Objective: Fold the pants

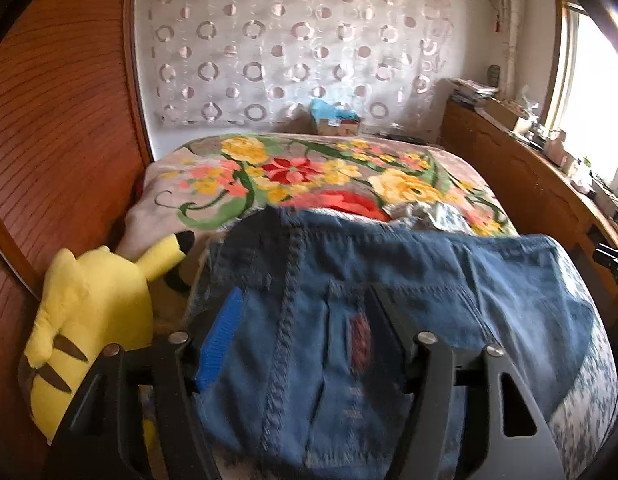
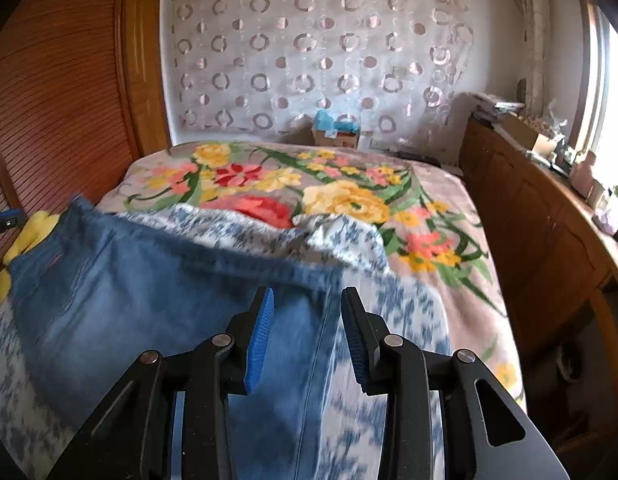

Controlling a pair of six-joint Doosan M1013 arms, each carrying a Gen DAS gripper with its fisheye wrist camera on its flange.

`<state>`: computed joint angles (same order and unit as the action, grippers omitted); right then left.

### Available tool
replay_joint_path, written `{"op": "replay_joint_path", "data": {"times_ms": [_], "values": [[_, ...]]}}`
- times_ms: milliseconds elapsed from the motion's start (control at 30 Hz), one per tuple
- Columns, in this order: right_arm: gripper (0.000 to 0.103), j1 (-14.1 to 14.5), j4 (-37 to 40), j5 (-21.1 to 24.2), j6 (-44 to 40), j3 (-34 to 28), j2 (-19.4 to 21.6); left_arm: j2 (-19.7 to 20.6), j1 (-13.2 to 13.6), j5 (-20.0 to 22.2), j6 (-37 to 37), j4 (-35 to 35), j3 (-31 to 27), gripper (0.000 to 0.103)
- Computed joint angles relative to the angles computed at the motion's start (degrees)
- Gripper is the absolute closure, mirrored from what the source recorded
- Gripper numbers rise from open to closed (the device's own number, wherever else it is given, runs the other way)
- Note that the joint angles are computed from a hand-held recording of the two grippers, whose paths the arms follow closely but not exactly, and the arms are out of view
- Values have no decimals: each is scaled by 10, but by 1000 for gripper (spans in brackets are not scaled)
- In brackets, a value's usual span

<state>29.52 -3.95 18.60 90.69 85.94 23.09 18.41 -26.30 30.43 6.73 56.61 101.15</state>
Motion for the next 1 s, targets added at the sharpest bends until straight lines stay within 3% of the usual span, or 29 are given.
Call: {"op": "replay_joint_path", "data": {"times_ms": [100,433,533,600,767,1000], "values": [[66,-10,77,12,-69,27,-22,-6,-10,-3,-10,9,12,29],[66,-34,167,76,-125,69,-54,-18,-39,1,-93,63,45,29],[64,-36,160,88,-109,66,-51,-19,-46,11,-99,62,52,29],[52,-37,155,108,-98,55,-44,-21,-48,10,-101,60,57,29],[52,-36,150,133,-74,42,-37,-21,-53,13,-98,46,67,29],[52,-17,68,99,-24,50,-36,-22,-57,28,-101,45,75,29]]}}
